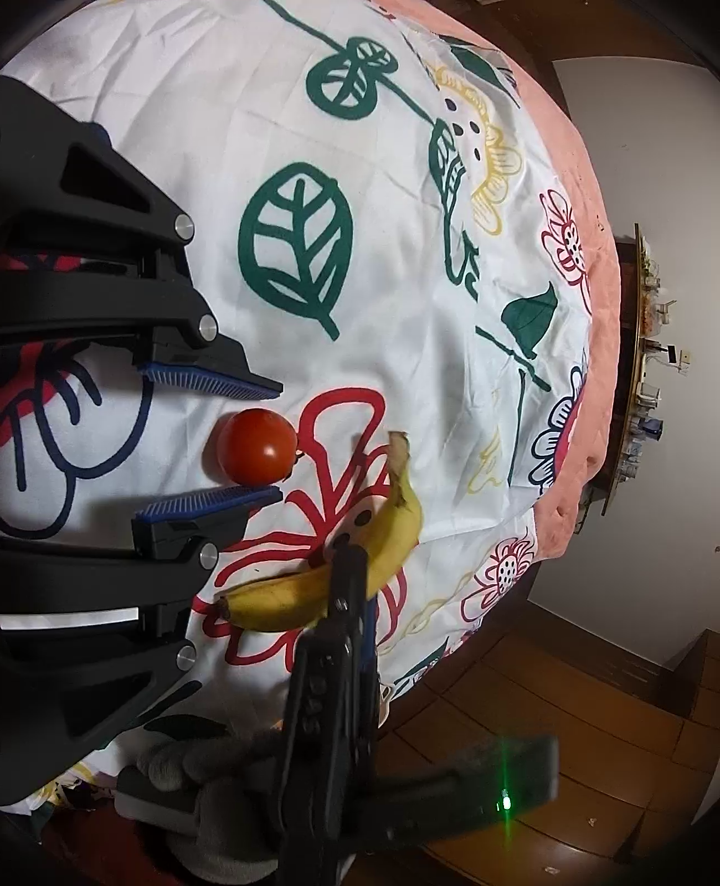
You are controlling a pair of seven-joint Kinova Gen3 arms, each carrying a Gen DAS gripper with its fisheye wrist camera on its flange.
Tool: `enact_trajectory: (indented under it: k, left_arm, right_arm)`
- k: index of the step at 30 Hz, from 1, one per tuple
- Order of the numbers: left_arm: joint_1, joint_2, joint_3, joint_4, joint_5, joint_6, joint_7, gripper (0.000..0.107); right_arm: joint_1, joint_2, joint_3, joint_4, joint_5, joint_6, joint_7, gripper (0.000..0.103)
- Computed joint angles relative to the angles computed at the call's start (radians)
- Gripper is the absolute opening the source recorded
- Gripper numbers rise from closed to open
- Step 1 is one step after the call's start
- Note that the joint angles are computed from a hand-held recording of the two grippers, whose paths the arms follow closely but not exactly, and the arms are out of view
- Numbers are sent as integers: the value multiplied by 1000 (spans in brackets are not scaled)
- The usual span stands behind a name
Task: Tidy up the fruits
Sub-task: 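Carry the banana into the white basket and open the right tool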
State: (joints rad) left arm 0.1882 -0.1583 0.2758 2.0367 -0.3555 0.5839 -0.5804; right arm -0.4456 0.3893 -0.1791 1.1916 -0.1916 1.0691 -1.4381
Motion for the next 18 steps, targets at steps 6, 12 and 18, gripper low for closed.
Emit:
enact_trajectory:
  k: [6,12,18]
  left_arm:
    - [0,-5,-2,3,-1,-11,-7,28]
    - [-10,-23,35,-13,-42,14,32,28]
    - [-8,-36,64,-44,-72,41,49,28]
  right_arm:
    - [65,-50,-15,55,-92,-39,36,32]
    - [106,-85,-16,103,-157,-67,66,32]
    - [170,-139,-11,167,-252,-117,102,26]
